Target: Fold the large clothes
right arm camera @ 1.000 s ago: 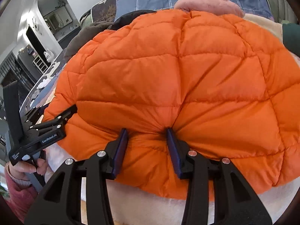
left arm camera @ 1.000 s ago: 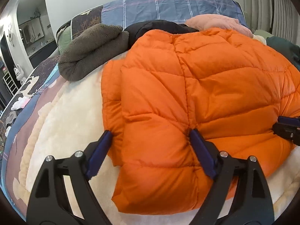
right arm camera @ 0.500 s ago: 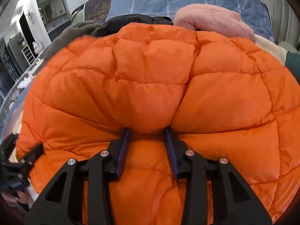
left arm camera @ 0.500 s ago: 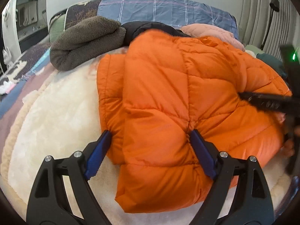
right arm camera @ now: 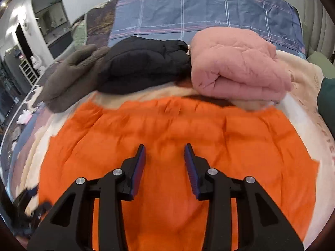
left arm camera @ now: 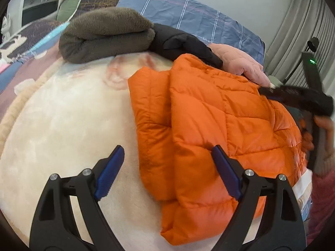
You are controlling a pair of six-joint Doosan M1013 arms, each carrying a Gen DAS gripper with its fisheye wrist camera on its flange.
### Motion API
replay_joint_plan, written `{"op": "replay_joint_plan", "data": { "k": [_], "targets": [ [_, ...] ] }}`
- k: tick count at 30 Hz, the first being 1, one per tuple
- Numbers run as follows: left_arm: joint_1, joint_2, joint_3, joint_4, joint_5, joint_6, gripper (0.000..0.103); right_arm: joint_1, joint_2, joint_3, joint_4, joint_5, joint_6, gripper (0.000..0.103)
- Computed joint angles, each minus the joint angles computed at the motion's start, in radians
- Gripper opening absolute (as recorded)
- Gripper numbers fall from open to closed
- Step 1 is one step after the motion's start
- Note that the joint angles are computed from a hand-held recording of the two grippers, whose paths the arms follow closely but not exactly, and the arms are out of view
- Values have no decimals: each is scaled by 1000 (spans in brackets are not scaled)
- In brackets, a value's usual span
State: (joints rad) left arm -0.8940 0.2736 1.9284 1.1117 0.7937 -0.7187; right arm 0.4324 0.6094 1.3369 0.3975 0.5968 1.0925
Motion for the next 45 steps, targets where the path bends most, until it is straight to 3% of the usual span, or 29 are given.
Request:
{"op": "replay_joint_plan", "data": {
  "k": [4, 7, 9, 14, 18, 23, 25, 28, 36, 41, 45],
  "targets": [
    [26, 0, 36, 83, -127, -110, 87, 22, 85, -69, -127, -9, 98, 43],
    [45, -2, 60, 195, -196, -230, 88, 34, 89, -35, -152, -110, 90, 43],
    [54, -2, 70, 238, -224, -272, 89, 29, 90, -23, -97, -134, 40, 43],
    [60, -3, 80, 323, -243, -352, 87, 13, 105, -37, 17, -111, -44, 43],
    [54, -8, 90, 410, -264, -428, 64, 12, 96, -19, 25, -131, -57, 43],
    [51, -2, 57, 280, -257, -268, 53, 10, 95, -17, 48, -130, -75, 43],
    [46, -4, 49, 265, -242, -243, 39, 8, 94, -15, 58, -129, -82, 43],
    [38, -14, 31, 251, -199, -204, 27, 6, 94, -16, 72, -128, -90, 43],
    [8, -16, -94, 176, -68, 96, 20, -9, 93, -24, 143, -86, -119, 43],
    [-8, -2, -161, 142, -6, 205, 20, -44, 79, -49, 219, 45, -128, 44],
    [-20, 15, -211, 75, 57, 314, 20, -100, 24, 3, 385, 164, -174, 44]
  ]
}}
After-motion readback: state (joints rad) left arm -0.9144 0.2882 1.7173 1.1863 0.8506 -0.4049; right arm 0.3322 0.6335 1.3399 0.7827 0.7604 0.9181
